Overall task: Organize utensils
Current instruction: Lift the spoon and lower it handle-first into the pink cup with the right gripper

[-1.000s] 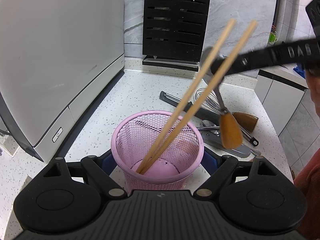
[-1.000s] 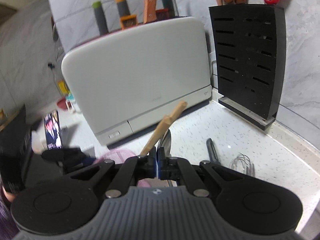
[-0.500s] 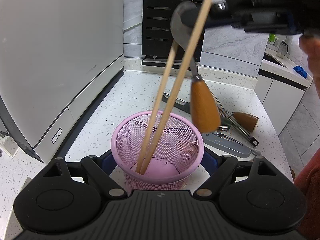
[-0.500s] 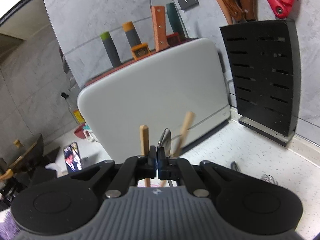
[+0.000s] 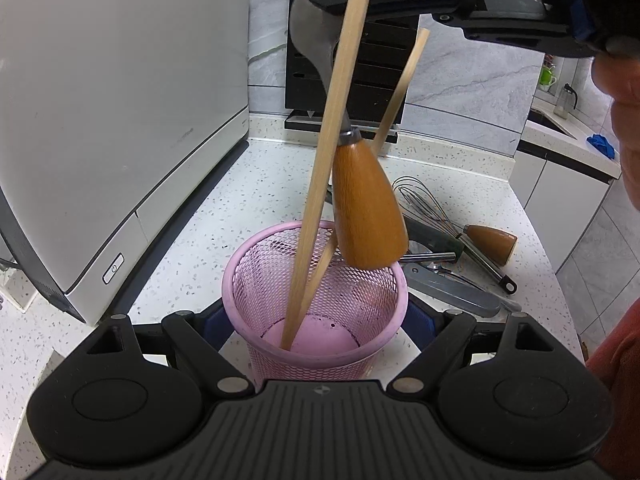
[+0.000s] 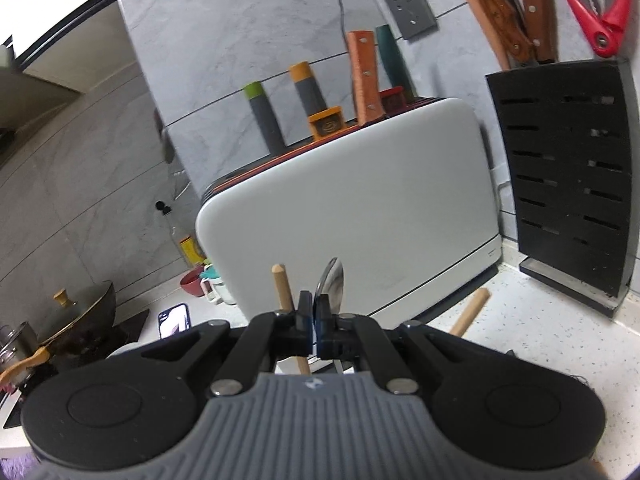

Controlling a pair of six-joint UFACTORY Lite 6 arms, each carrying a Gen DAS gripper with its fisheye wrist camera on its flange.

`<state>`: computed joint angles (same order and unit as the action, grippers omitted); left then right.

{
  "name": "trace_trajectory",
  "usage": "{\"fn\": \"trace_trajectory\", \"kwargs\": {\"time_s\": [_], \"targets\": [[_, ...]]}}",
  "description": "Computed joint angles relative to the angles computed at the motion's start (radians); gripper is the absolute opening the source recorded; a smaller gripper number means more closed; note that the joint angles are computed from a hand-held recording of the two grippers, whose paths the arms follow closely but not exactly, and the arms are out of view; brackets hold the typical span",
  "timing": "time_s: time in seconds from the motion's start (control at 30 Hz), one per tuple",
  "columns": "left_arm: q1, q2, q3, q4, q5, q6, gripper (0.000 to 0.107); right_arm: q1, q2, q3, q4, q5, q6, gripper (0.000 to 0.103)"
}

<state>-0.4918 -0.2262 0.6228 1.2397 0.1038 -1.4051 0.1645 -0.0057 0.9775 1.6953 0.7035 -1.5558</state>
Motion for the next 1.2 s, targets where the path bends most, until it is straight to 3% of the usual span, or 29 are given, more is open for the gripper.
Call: {"fn": "trace_trajectory", "kwargs": {"time_s": [0.2,0.43,1.2], "targets": [[-0.006,0.005,0.003,0.025,0.005,-0.027,0.099,0.029,0.039,0.006,0.0,-0.019,-0.007,0.0],[0.009,0.001,0.003,-0.084,-0.009,0.087,0.099,0.008,0.063,-0.025,-0.073,-0.028,0.028,0.0],[0.011,0.0,0.003,-0.09,-0.011,0.096,0.099,-0.002,0.069,-0.04,-0.289,-0.061,0.184,0.0]]}}
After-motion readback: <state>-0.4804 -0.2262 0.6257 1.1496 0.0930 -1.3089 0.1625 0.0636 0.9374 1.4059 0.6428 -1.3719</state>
